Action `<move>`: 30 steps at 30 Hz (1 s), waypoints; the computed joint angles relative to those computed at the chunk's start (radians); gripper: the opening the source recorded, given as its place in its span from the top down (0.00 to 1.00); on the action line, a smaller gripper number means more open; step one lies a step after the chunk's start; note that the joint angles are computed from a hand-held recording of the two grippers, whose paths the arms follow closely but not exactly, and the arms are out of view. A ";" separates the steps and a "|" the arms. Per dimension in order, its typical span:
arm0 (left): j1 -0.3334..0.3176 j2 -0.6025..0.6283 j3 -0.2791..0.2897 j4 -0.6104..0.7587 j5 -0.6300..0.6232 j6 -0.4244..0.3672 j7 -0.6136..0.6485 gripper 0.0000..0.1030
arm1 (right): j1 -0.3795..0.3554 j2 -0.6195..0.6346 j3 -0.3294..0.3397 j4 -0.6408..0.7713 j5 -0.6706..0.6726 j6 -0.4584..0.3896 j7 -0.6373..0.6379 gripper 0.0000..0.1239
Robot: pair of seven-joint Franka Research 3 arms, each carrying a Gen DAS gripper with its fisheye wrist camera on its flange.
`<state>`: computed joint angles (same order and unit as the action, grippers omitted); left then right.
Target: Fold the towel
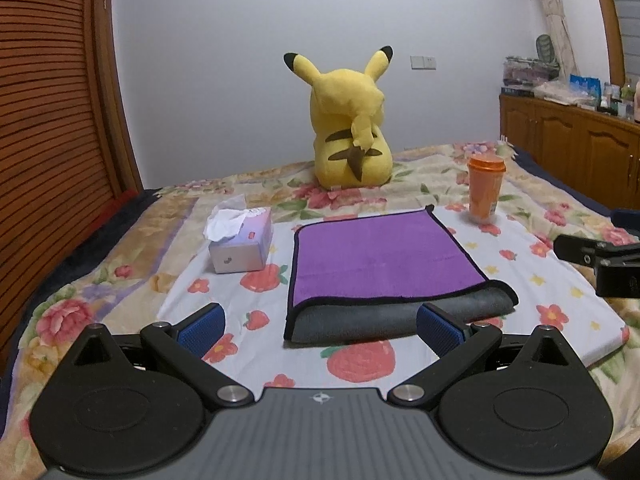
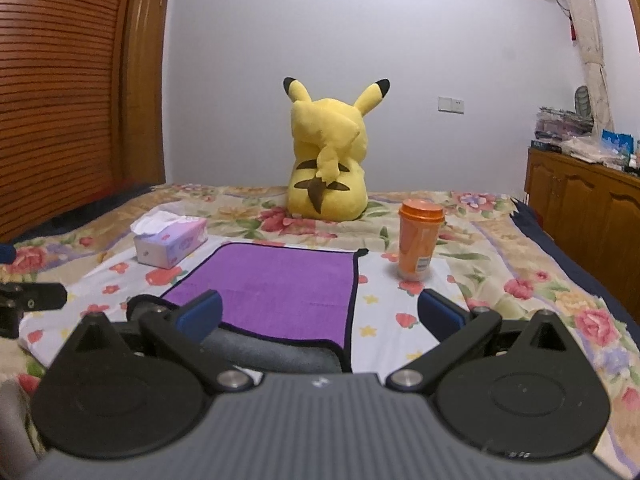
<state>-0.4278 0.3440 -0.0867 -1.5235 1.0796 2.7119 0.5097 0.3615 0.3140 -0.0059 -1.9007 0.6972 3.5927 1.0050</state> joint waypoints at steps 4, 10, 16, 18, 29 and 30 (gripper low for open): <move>0.009 0.018 -0.013 0.019 -0.053 0.004 0.055 0.00 | 0.008 0.015 -0.014 0.026 0.009 -0.024 -0.018 0.17; -0.001 0.061 -0.002 0.074 -0.089 0.013 0.113 0.00 | 0.012 0.029 -0.043 0.063 -0.022 -0.138 0.003 0.17; 0.006 0.106 -0.006 0.130 -0.191 0.023 0.219 0.00 | 0.052 0.059 -0.113 0.105 -0.087 -0.224 0.048 0.17; 0.013 0.124 -0.013 0.154 -0.242 0.019 0.268 0.00 | 0.067 0.071 -0.139 0.121 -0.114 -0.247 0.066 0.17; 0.025 0.224 -0.018 0.293 -0.433 -0.008 0.467 0.01 | -0.012 0.120 -0.093 0.192 -0.266 -0.320 0.180 0.17; 0.027 0.234 -0.019 0.308 -0.449 -0.015 0.486 0.02 | -0.021 0.123 -0.085 0.196 -0.279 -0.326 0.189 0.17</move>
<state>-0.4012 0.5782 -0.1053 -1.2157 0.6305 2.6971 0.9953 0.3400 0.4366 -0.0904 -1.7043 0.4187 3.2666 1.1941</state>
